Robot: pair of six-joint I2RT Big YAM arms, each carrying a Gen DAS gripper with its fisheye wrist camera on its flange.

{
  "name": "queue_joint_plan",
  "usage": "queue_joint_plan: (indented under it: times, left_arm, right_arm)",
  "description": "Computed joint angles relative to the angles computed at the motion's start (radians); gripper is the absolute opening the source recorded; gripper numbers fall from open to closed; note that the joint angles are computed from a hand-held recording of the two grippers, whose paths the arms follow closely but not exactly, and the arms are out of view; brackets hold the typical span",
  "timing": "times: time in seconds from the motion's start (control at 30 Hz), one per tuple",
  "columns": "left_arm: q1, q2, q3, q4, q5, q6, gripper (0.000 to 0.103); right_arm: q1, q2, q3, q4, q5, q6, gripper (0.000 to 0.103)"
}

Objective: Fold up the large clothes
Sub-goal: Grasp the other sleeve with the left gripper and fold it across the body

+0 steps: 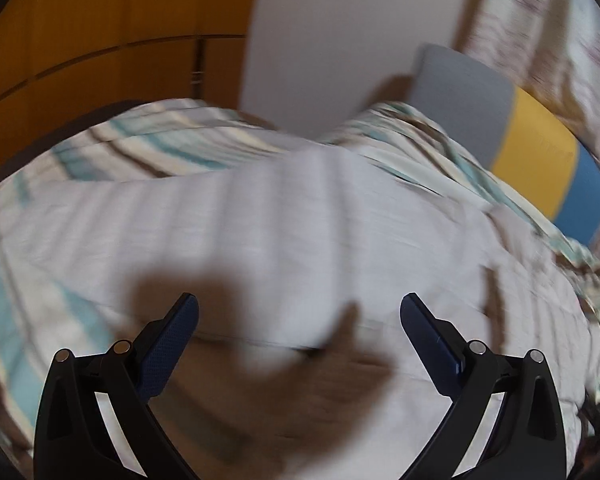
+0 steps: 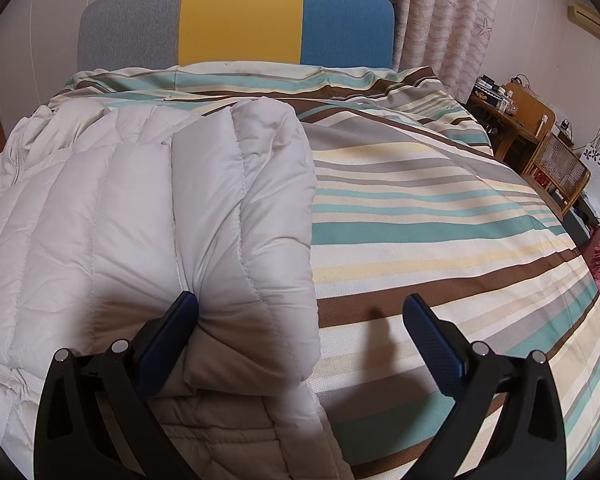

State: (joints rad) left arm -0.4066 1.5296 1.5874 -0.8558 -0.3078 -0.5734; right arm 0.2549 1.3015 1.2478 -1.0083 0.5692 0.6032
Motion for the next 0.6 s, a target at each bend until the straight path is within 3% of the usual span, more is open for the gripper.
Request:
queue_joint_plan:
  times: [0.2,0.3,0.37,0.5,0.6]
  left_arm:
    - [0.118,-0.068,-0.066,-0.012,0.016,-0.125,0.100]
    - [0.188,-0.110,-0.113,-0.006,0.054,-0.228,0.100]
    - [0.219,-0.125,-0.130,-0.017,0.042,-0.280,0.100]
    - [0.277,-0.138,-0.145,-0.041,0.008,-0.319,0.100]
    - [0.318,-0.125,-0.141,-0.064,0.036,-0.358,0.098]
  right_arm:
    - [0.002,0.001,0.004,-0.003,0.000,0.004,0.101]
    - [0.002,0.000,0.003,-0.003,-0.001,0.004,0.101]
    - [0.001,0.000,0.004,-0.002,-0.004,0.006,0.101]
    - [0.001,0.001,0.006,-0.003,-0.005,0.008,0.101]
    - [0.000,-0.001,0.005,-0.001,-0.008,0.008,0.101]
